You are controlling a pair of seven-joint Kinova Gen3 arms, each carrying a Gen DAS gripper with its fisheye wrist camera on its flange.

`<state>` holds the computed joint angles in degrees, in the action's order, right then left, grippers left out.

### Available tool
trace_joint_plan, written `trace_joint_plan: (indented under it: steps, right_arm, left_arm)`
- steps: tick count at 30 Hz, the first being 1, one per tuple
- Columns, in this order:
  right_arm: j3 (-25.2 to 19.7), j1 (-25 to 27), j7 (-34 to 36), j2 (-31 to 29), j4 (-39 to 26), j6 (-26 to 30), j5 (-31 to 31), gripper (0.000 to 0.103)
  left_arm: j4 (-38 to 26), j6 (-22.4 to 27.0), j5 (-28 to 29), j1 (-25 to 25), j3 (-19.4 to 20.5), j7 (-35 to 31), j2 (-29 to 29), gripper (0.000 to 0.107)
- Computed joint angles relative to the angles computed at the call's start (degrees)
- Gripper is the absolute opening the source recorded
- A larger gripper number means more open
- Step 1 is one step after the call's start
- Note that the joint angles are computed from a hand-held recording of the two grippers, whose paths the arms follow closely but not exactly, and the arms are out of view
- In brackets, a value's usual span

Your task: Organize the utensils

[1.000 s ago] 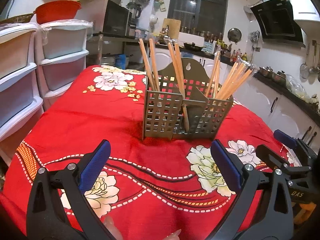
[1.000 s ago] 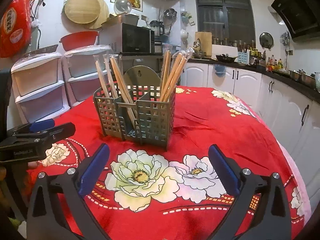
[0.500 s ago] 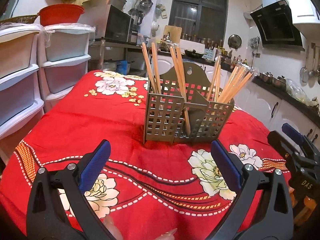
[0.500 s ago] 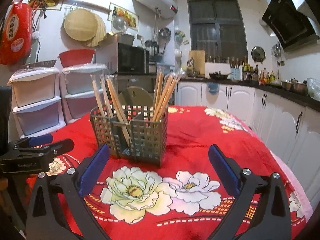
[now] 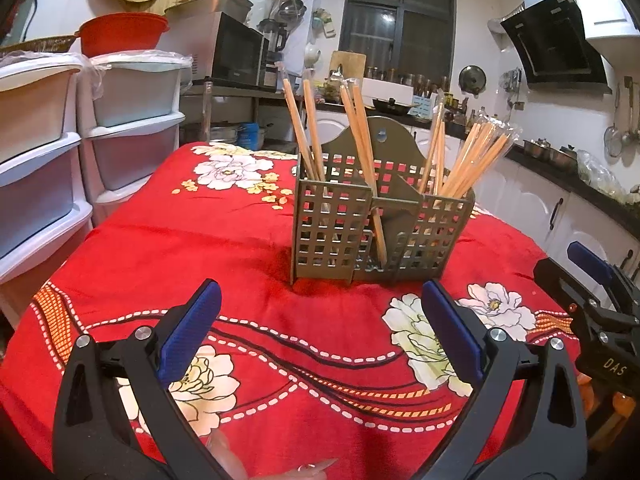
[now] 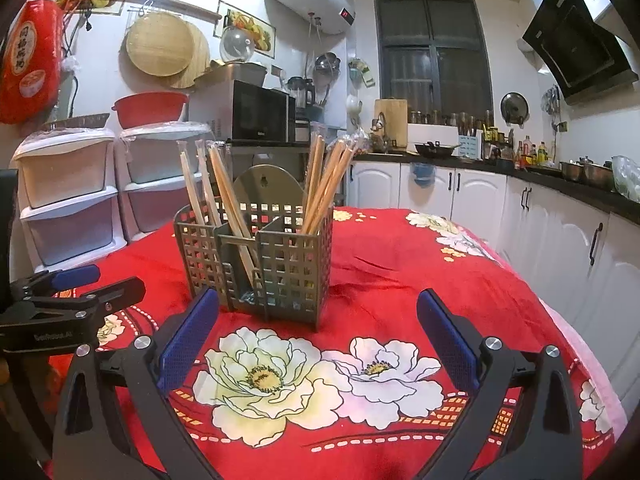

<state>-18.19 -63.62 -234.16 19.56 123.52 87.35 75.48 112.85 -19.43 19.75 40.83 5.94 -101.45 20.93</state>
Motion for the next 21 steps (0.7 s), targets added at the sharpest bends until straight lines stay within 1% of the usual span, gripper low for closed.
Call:
trace_joint_plan:
  steps: [4,8,21]
  right_arm:
    - [0.0,0.0,-0.4,0.2,0.0,0.0,-0.2,0.096]
    - [0.0,0.0,-0.8,0.1,-0.1,-0.1,-0.6,0.096]
    - [0.1,0.2,-0.1,-0.1,-0.2,-0.9,-0.6,0.096]
  left_arm:
    - [0.4,-0.7,-1.4,-1.1,1.1,1.1,0.1,0.091]
    - [0.1,-0.6,-0.2,0.0,0.1,0.2,0.2,0.091]
    - [0.5,-1.3,0.4,-0.1,0.3,-0.1,0.1,0.091]
